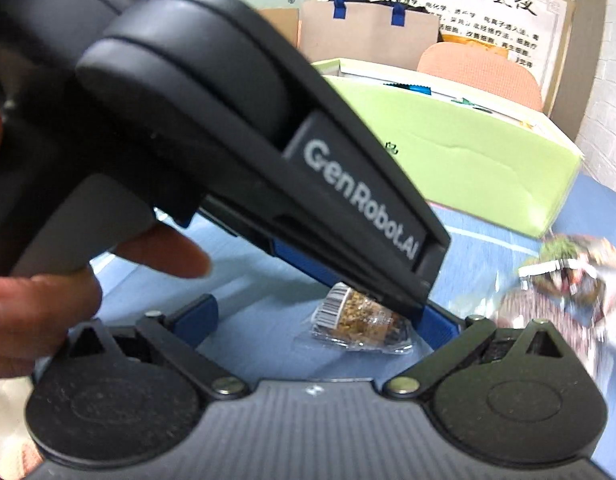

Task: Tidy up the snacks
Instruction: 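Grasp the small clear pastry packet with the left gripper, then carry the pastry packet over the green box and open the left gripper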

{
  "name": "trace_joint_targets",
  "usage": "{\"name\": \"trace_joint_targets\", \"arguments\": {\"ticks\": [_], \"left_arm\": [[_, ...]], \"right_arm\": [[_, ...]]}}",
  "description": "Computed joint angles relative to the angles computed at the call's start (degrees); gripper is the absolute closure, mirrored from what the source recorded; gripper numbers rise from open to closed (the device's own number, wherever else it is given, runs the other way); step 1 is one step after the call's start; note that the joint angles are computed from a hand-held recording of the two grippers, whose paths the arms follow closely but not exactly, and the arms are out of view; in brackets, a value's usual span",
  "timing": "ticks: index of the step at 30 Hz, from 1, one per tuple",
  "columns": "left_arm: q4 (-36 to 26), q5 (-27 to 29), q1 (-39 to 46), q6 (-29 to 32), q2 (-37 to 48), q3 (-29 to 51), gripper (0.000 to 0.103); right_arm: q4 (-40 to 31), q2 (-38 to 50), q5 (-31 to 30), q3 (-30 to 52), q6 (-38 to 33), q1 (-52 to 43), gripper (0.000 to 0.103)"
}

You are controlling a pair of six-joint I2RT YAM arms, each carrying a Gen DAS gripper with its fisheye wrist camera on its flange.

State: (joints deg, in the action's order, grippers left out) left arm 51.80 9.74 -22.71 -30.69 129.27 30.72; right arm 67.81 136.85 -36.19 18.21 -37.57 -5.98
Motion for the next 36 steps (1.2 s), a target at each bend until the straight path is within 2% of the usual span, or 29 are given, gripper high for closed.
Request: {"name": "trace_joint_targets", "arguments": {"ticks": [4, 9, 11, 15, 19, 21, 22, 23, 24, 25, 26, 28, 32, 36], "left_arm": [[6.5, -0.7, -2.0, -3.1, 1.0, -4.2, 0.079], [15.1, -2.6, -2.5, -5.0, 2.7, -8.8, 0.057], [19.6, -3.1, -1.6, -5.8, 3.7, -11.2, 0.057], [25.8, -1.9, 0.7, -5.0, 4.3, -14.7, 0.055], [19.5, -1.0, 0.7, -3.0, 1.9, -11.8, 0.055], [16.8, -0.5, -0.2, -2.1, 2.0, -9.9, 0.056], [16.3, -0.4, -0.8, -1.6, 2.5, -9.1, 0.056], [16.0, -0.1, -1.2, -1.0, 3.0, -8.6, 0.057], [15.2, 0.1, -1.5, -0.6, 3.6, -7.8, 0.062], [16.1, -0.5, -2.0, -0.5, 4.4, -7.6, 0.064], [16.0, -1.4, -2.5, -0.2, 4.6, -7.5, 0.081], [15.3, -2.9, -3.3, -0.4, 3.3, -8.1, 0.085], [11.8, -3.8, -2.4, 0.3, -3.7, -8.9, 0.086], [4.2, -2.3, 1.9, 3.6, -13.1, -6.2, 0.085]], "right_arm": [[2.6, 1.4, -1.2, -2.0, 0.6, -2.6, 0.001], [0.2, 0.3, -2.5, -2.5, -0.5, -4.6, 0.001], [-4.3, -2.4, -2.5, -2.1, -1.7, -5.6, 0.001], [1.4, -1.9, -2.7, -3.1, 3.0, -5.8, 0.001], [4.6, -0.8, 0.7, -2.7, 5.1, -3.2, 0.001], [4.1, 0.0, 1.8, -1.3, 5.4, -2.0, 0.007], [4.3, 1.0, 0.5, -0.8, 5.8, -2.5, 0.010], [5.0, 1.4, -0.2, -0.8, 6.1, -3.2, 0.018], [6.7, 2.0, -0.1, -1.0, 6.2, -3.4, 0.027], [5.8, 1.4, -0.7, -0.9, 6.6, -3.8, 0.043], [1.7, 0.2, -1.8, 0.6, 6.5, -4.6, 0.047], [-3.0, -2.5, -3.8, 1.2, 5.1, -5.8, 0.049], [-5.9, -9.0, -5.8, 1.5, 5.0, -5.7, 0.048], [-13.4, -18.7, -6.2, 6.2, 7.1, -3.1, 0.045]]}}
